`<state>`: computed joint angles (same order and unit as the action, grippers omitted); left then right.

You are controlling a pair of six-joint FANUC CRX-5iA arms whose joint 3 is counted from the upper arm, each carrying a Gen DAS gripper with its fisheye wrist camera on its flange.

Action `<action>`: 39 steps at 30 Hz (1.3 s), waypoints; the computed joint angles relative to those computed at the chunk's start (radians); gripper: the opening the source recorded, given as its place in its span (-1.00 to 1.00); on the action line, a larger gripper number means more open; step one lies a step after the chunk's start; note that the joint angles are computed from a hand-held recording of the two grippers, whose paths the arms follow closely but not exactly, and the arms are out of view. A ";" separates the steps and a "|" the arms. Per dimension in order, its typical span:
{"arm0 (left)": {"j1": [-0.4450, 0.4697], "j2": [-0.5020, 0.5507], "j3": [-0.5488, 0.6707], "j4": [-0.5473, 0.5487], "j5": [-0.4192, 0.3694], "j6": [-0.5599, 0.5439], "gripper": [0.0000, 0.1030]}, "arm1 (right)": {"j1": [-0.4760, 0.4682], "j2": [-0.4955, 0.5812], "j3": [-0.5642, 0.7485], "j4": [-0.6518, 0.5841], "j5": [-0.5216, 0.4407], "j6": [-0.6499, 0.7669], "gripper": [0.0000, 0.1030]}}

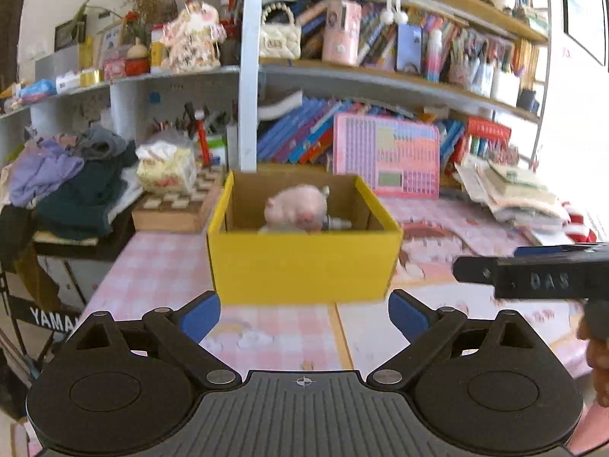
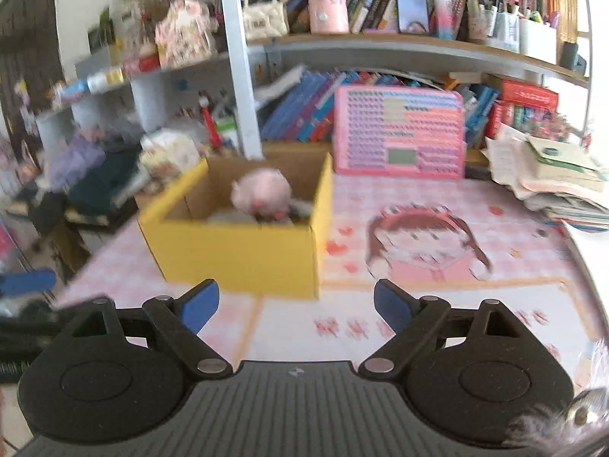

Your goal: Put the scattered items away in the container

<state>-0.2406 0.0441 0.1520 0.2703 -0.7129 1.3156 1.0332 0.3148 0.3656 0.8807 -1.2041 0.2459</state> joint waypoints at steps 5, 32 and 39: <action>-0.018 -0.015 -0.017 -0.050 -0.073 0.015 0.88 | 0.053 -0.024 -0.040 -0.066 -0.103 -0.014 0.72; -0.079 -0.012 0.018 -0.155 -0.243 0.096 0.97 | 0.142 -0.056 -0.073 -0.132 -0.256 -0.117 0.94; -0.068 -0.035 -0.009 -0.142 -0.221 0.086 1.00 | 0.145 -0.042 -0.049 -0.146 -0.256 -0.093 0.94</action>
